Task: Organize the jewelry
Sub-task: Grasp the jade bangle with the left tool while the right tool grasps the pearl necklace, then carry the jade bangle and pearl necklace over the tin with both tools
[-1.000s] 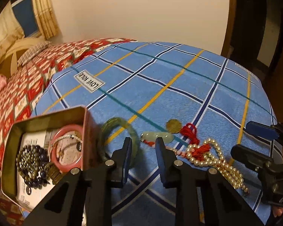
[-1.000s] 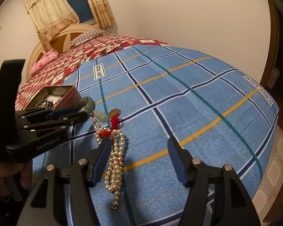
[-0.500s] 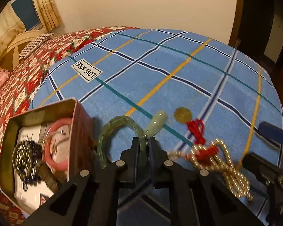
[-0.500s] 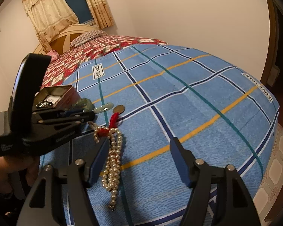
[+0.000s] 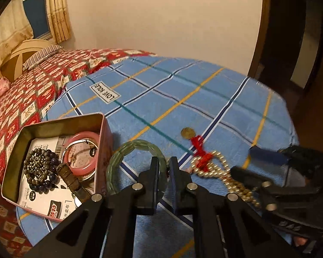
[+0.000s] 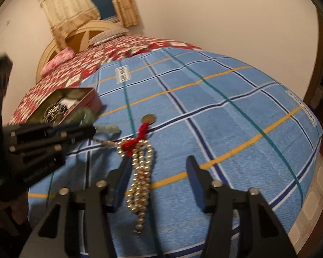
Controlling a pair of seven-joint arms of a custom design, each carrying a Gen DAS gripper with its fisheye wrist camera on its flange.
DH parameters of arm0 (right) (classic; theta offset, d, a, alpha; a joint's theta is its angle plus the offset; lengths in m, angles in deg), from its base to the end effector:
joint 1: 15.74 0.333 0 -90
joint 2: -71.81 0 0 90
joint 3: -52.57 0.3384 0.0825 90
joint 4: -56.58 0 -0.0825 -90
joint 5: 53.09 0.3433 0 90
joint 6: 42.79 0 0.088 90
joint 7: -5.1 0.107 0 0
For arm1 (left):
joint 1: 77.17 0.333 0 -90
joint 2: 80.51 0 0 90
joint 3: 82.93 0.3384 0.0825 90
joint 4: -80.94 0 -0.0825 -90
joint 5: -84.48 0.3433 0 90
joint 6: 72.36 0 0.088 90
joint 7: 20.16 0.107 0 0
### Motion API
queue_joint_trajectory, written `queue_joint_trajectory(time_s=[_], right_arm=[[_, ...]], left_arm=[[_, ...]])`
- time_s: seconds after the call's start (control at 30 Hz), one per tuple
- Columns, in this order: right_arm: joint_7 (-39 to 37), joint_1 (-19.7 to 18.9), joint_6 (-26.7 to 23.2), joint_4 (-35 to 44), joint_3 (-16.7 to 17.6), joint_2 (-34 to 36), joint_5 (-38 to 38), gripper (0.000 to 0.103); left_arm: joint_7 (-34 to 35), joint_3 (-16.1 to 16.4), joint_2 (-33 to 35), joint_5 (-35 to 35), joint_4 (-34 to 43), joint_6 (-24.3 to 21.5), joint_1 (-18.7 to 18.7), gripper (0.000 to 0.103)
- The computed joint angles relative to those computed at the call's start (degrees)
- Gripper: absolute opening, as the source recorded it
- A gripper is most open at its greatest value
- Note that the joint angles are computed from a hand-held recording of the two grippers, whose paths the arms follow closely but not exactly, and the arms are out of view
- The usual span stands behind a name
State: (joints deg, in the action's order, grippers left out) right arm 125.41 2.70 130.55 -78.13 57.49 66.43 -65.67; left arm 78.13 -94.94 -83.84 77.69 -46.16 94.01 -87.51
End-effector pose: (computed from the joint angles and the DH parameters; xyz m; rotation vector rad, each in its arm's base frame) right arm 0.4565 0.2163 0.5064 -1.7835 1.6307 -0.4419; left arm 0.4931 -0.1975 0.5332 -1.4004 2.1945 -0.8466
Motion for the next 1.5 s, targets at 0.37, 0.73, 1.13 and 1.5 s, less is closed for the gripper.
queue_joint_trajectory(time_s=[0.37,0.73,1.13,1.5], right_arm=[[-5.7,1.7,-3.9,2.1,0.1,1.6,4.6,0.043],[-6.3,1.7,-8.6,5.2,1.0,3.4,1.7,0.015],[1.2,-0.1,-2.9,4.9,1.5,-1.3,-5.8,0.008],[-2.9,1.9,-3.1,10.9,1.5,2.1,-4.6,0.008]], left_arm=[[15.4,2.3,-3.2,-19.1,-0.6,0.7,-2.9,0.006],[17.7,2.6,-4.1,-22.7,-0.9,-0.4,-1.9,0.006],[23.0,4.0,-6.3,-29.4,-0.5,0.0,-2.7,0.006],[20.4,4.7,-6.2,-27.2,0.5,-0.5,0.4,0.006]])
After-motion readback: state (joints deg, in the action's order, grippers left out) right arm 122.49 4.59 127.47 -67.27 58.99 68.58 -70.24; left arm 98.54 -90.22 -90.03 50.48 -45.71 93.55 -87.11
